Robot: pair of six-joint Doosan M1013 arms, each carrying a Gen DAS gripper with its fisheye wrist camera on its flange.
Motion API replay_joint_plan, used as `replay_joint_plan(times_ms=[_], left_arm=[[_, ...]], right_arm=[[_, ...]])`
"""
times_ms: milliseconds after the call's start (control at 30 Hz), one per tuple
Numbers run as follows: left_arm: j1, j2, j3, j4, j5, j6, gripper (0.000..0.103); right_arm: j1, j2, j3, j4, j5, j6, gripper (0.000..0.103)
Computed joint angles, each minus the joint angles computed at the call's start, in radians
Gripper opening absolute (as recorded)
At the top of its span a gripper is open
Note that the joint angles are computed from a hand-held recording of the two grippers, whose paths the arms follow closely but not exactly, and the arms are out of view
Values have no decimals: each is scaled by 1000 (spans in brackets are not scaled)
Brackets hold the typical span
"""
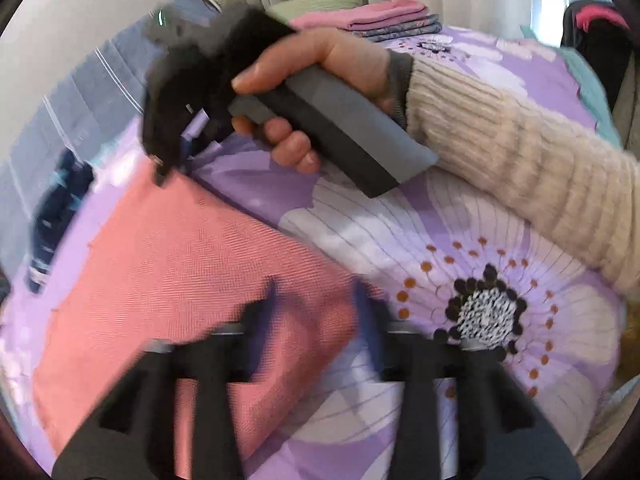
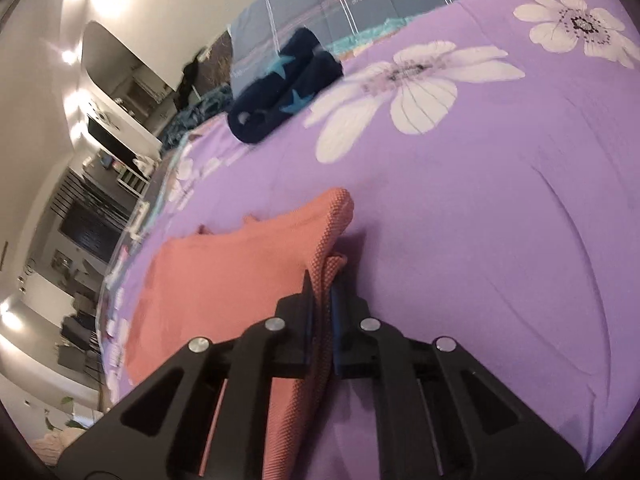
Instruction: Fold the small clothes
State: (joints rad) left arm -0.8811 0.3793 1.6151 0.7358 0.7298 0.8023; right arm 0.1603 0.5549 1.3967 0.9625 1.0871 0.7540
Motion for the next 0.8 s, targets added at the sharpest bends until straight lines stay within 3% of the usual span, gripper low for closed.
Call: replay_joint_plan(times_ms=[167, 267, 400, 467, 500, 533, 633, 700, 733, 800], left_arm=[[-4, 7, -13, -12, 14, 28, 56], [0, -4, -10, -111, -26, 127, 56], [-17, 18, -24, -31, 22, 114, 57], [-7, 26, -34, -35, 30, 95, 41], [3, 25, -37, -77, 17, 124, 26], [13, 24, -40, -124, 3, 156, 18], [32, 7, -38, -244, -33, 258, 6], [48, -7, -29, -327, -68, 307, 5], [52, -12, -26, -339, -76, 316, 5], [57, -12, -24, -353, -84, 330, 5]], right_arm=[[-5, 20, -20, 6, 41, 37, 8], [-2, 17, -17, 2, 35, 35, 8], [-3, 15, -12, 3, 34, 32, 8], [-4, 14, -10, 7, 37, 31, 8], [-3, 13, -10, 7, 36, 31, 12], [-3, 13, -11, 5, 40, 30, 14], [-6, 19, -27, -30, 80, 17, 28], [-7, 22, -35, -31, 116, -18, 36], [-7, 23, -38, -34, 112, -18, 34], [3, 12, -25, -50, 46, 4, 6]])
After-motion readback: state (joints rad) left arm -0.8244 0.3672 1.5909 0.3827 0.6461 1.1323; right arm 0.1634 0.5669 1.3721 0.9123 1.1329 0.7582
